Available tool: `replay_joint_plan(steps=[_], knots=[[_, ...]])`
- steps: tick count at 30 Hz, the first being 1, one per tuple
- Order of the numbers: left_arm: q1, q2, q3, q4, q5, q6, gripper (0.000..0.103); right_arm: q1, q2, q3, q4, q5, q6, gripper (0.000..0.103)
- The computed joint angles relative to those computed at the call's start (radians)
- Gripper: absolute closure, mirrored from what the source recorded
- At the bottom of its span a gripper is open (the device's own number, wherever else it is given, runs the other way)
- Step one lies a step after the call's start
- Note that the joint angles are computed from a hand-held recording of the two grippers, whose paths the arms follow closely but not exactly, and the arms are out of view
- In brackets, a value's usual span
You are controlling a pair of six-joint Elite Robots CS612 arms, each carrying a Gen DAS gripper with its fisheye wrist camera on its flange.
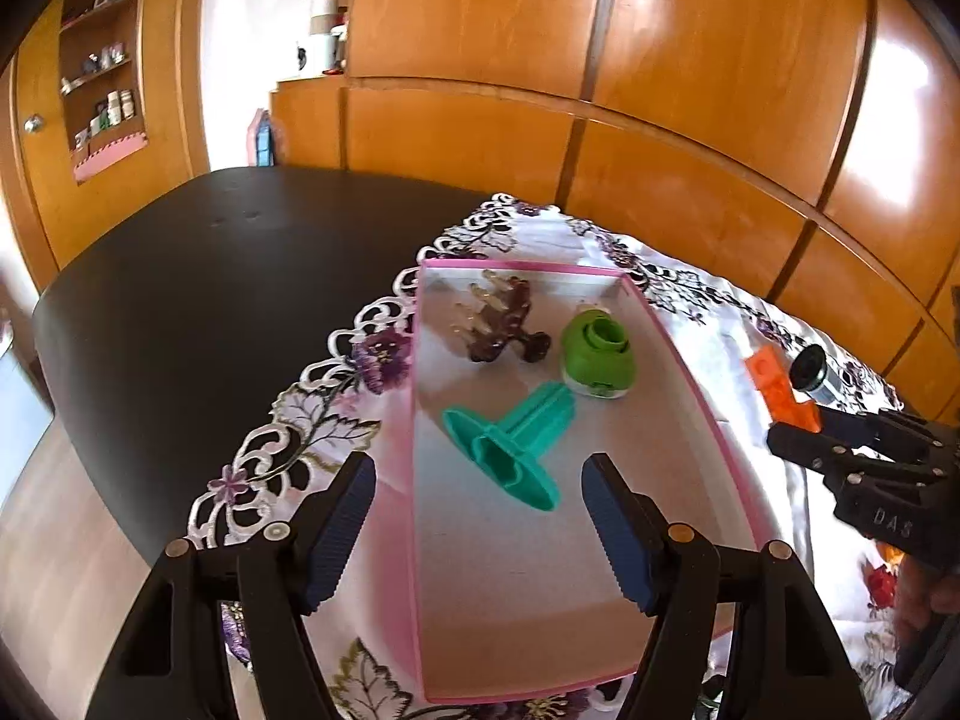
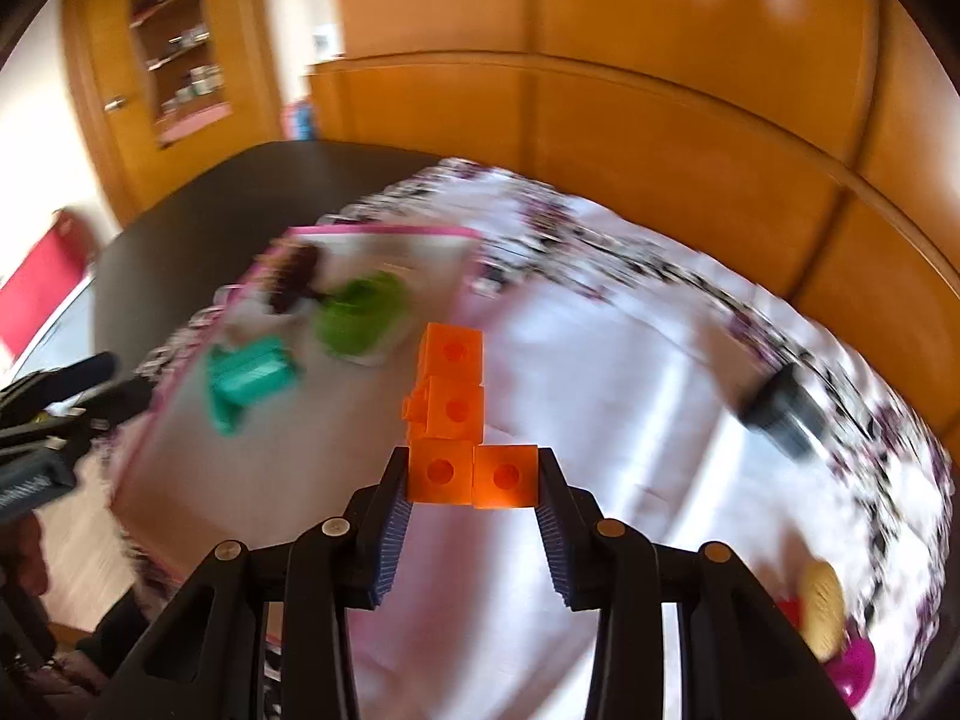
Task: Organize rigid objects
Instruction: 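Carry the orange cube stack into the tray and open the right gripper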
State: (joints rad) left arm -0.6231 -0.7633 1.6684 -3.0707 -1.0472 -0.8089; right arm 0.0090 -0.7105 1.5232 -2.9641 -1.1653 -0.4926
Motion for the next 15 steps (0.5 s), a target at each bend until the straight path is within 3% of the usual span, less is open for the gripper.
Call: replay_joint_plan(steps=[6,11,15], knots=[[0.008,-0.004,0.014,0.008,-0.001,-0.03,0.031,0.048,0.025,-0.042,0.068,-0.02,-0.076,0.064],[0.01,-0.002,0.015,0.015,-0.009,-0.037,0.031,0.084,0.073,-0.101,0.1,-0.155,-0.083,0.064],[0.011,-0.001,0.013,0.019,-0.017,-0.036,0.031,0.091,0.079,-0.094,0.048,-0.189,-0.106,0.063]])
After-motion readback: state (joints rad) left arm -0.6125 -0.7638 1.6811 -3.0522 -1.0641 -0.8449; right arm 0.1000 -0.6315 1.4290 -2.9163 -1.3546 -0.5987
